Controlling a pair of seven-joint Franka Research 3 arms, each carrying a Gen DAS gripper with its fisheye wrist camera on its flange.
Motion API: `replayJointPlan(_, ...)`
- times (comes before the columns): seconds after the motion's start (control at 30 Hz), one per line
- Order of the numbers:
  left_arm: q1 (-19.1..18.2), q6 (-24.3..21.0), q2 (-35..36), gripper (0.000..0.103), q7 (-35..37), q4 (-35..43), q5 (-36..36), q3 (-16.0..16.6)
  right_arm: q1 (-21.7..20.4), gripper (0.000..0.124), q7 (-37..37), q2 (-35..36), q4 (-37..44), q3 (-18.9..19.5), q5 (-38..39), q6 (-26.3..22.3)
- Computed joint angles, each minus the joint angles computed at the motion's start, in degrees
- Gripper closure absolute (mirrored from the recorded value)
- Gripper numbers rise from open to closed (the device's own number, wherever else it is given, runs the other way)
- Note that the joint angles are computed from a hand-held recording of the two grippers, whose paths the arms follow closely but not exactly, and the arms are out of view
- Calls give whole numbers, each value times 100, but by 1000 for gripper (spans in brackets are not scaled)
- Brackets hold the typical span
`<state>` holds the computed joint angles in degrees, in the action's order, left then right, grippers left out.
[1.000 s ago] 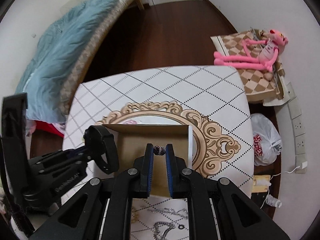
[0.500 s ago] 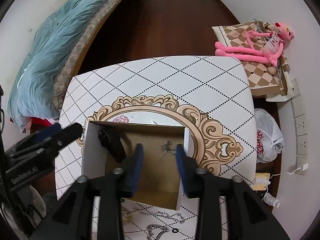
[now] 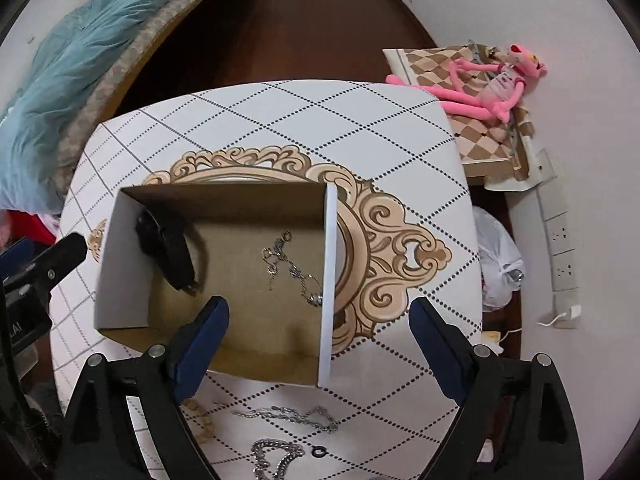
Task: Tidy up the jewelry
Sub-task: 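Open both tools inside the box and withdraw them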
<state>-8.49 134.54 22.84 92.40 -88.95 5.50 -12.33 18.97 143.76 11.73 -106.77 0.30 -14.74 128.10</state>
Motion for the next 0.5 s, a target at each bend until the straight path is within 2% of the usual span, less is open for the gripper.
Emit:
replayJointPlan(0.33,45,517,-775,0,-38,-917,150,42,145,31,619,-363,-253,75,-516,-56)
replayJointPlan(0.5,94,630,-1257,0,-26,-1322,35,52,196,31,987,-715,-385,229,-862,-166)
